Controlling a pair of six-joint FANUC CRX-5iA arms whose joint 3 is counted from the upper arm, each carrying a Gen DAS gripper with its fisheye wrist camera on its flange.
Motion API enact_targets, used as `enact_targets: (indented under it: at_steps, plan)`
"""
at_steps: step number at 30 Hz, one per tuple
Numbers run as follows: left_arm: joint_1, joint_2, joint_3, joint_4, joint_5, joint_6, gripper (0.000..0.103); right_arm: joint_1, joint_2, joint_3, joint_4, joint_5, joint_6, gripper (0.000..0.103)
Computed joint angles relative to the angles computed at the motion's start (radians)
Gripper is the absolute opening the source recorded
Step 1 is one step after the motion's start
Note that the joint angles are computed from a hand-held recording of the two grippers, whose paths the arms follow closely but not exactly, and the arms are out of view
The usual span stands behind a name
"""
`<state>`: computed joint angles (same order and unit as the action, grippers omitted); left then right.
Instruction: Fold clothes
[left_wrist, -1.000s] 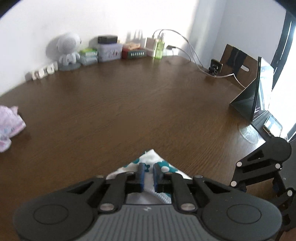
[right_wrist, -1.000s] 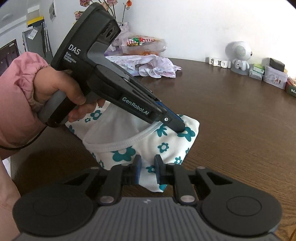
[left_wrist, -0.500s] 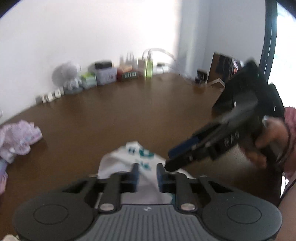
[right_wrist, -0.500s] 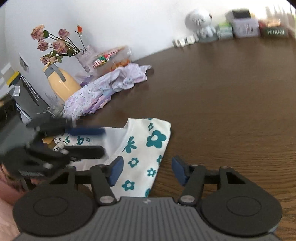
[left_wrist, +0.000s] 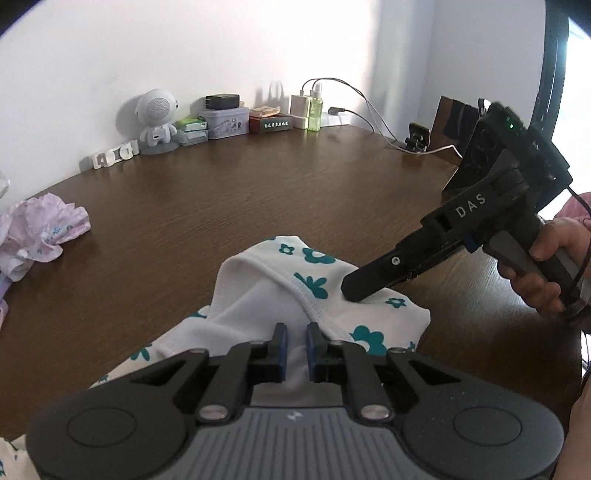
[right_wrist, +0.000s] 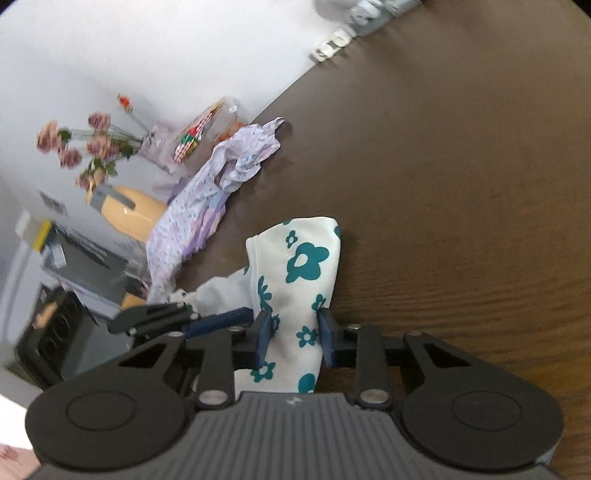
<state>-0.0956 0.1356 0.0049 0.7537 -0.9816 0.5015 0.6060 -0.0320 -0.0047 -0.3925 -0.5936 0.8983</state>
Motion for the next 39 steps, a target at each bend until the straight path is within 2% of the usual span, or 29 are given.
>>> enact_targets:
  at_steps: [3, 5, 6, 7, 8, 11, 15, 19, 23, 25, 26, 28, 34, 39]
  plan:
    - [0.006, 0.002, -0.009, 0.027, -0.001, -0.005, 0.011, 0.002, -0.004, -0.019, -0.018, 0.036, -0.046, 0.021]
    - [0.008, 0.002, -0.012, 0.044, -0.001, -0.002, 0.012, 0.013, -0.002, -0.023, 0.019, 0.037, -0.109, 0.013]
    - [0.01, 0.001, -0.012, 0.051, -0.002, -0.001, 0.014, 0.019, -0.004, -0.024, 0.041, 0.039, -0.126, 0.011]
    - [0.012, -0.004, -0.014, 0.059, 0.0, -0.004, 0.02, 0.026, -0.007, -0.026, 0.06, 0.044, -0.137, 0.01]
    - [0.015, -0.01, -0.018, 0.07, 0.004, -0.011, 0.025, 0.033, -0.011, -0.023, 0.088, 0.04, -0.141, 0.009]
    - [0.025, -0.025, -0.021, 0.098, 0.0, -0.046, 0.026, 0.063, -0.038, -0.035, 0.252, 0.033, -0.213, 0.009]
    - [0.005, 0.013, 0.039, 0.061, -0.04, -0.053, 0.024, 0.09, -0.053, 0.0, 0.475, -0.12, -0.286, 0.009]
    - [-0.066, 0.101, 0.154, -0.043, -0.042, -0.023, 0.023, 0.135, -0.02, 0.089, 0.614, -0.275, -0.243, 0.009]
    - [-0.102, 0.155, 0.192, -0.012, -0.016, 0.0, 0.025, 0.185, 0.037, 0.189, 0.712, -0.362, -0.158, 0.009]
    - [-0.084, 0.157, 0.186, 0.029, -0.037, 0.012, 0.033, 0.207, 0.087, 0.258, 0.748, -0.397, -0.104, 0.009]
    - [-0.069, 0.146, 0.17, 0.051, -0.04, 0.01, 0.043, 0.215, 0.111, 0.29, 0.758, -0.414, -0.076, 0.009]
    - [-0.031, 0.095, 0.107, 0.093, -0.025, -0.013, 0.049, 0.229, 0.164, 0.368, 0.755, -0.458, -0.006, 0.009]
    - [0.111, -0.067, -0.071, 0.191, -0.009, -0.093, 0.05, 0.259, 0.279, 0.522, 0.694, -0.524, 0.12, 0.009]
    - [0.184, -0.125, -0.138, 0.18, -0.02, -0.094, 0.05, 0.279, 0.332, 0.567, 0.669, -0.517, 0.161, 0.009]
